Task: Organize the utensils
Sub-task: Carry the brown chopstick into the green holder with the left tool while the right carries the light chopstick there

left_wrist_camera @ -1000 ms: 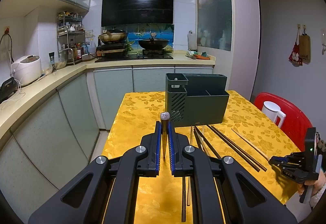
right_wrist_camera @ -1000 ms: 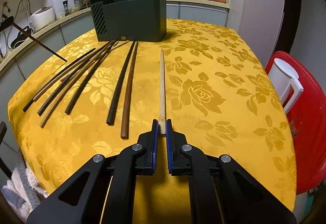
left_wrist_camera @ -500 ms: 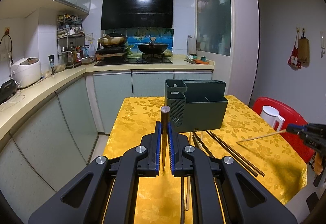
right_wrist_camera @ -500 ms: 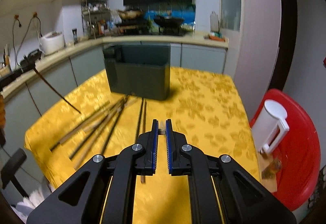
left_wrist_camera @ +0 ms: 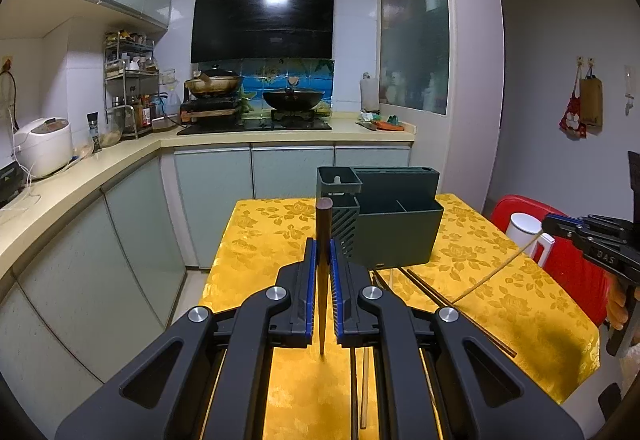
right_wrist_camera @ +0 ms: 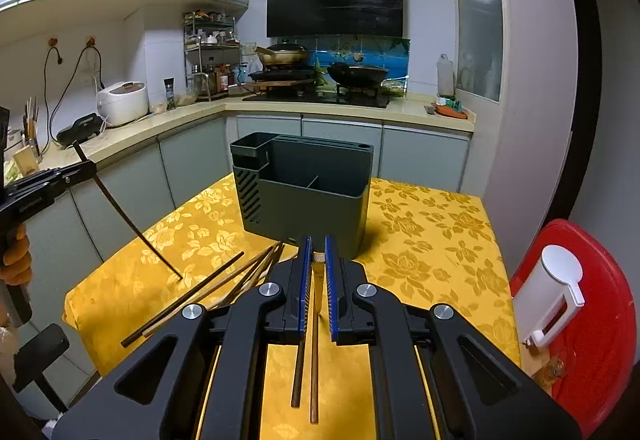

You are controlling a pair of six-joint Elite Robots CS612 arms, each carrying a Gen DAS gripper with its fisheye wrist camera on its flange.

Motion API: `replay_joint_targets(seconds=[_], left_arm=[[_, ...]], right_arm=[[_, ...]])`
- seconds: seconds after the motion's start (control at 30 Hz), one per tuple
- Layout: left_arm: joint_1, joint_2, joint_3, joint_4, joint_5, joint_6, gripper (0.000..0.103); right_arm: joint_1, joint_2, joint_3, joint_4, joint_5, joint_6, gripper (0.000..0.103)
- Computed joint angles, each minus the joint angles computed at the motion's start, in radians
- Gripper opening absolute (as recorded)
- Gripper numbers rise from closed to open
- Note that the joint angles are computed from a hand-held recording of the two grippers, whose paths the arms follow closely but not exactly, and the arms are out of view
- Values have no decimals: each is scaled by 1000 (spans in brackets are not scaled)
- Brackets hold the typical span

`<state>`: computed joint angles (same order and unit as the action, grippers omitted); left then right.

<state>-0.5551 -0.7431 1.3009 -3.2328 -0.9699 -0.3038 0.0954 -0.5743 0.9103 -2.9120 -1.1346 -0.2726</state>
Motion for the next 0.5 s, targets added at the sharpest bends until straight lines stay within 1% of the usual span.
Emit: replay_joint_targets(seconds=[0.17,0.3,0.5], left_arm=[[8,6,-22,16,-18,7,6],[13,13,-43,29,-33,15,6],[18,22,-73,24,-57,37,6]], right_arm=[[-1,37,-92,89,14,33,8],[-5,60,-156,141,33,68,8],[-8,81,-219,165,51,102,8]])
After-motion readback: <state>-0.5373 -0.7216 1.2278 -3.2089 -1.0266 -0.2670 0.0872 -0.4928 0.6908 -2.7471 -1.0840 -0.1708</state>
